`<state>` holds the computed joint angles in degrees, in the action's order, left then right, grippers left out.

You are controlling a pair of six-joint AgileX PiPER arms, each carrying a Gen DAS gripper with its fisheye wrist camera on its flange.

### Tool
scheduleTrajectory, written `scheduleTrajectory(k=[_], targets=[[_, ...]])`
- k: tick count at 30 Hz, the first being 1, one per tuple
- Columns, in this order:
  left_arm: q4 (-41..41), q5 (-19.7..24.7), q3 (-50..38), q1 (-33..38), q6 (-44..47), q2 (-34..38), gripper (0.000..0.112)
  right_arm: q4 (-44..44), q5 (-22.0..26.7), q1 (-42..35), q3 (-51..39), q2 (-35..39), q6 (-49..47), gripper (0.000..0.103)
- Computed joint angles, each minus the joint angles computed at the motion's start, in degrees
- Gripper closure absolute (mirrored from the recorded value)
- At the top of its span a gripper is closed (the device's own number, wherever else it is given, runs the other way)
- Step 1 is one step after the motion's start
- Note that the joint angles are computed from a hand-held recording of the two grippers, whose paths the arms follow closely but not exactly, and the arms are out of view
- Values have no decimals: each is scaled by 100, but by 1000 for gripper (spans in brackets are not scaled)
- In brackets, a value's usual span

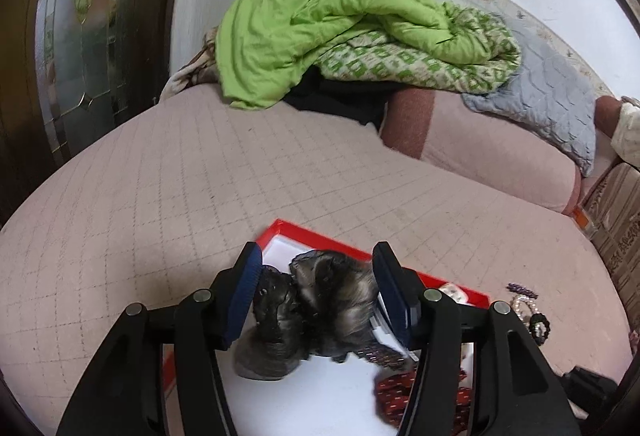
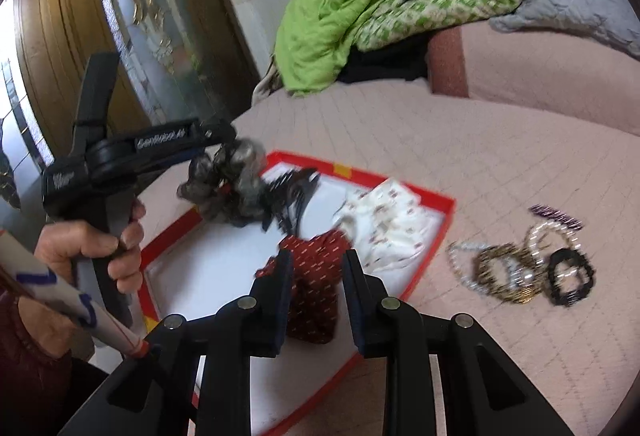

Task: Organize jewelry
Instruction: 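Lower both scrunchies into the red box and open both tools, then grasp the gold leopard bracelet with the left tool while the right tool grasps the black beaded bracelet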

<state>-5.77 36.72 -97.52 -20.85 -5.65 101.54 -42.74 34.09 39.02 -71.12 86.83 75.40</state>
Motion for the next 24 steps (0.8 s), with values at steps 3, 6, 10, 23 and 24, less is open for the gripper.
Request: scheduleTrajectory(k=[3, 6, 10, 23, 24], targets=[[194, -216, 157, -224, -23, -135, 56, -69, 49, -174, 231, -265, 243, 76], [460, -392, 288, -496, -102, -236, 55, -63, -9, -439, 601, -650, 579, 76], [819, -447, 297, -765, -368, -243, 55, 13, -28, -773, 1071, -1170, 897, 76], [1978, -937, 695, -1142, -1524, -621, 50, 726, 273, -1689, 1869, -2286, 573, 76], [1971, -959, 694, -1205, -1496, -647, 49, 955, 314, -1838, 1900, -2306, 369, 76]])
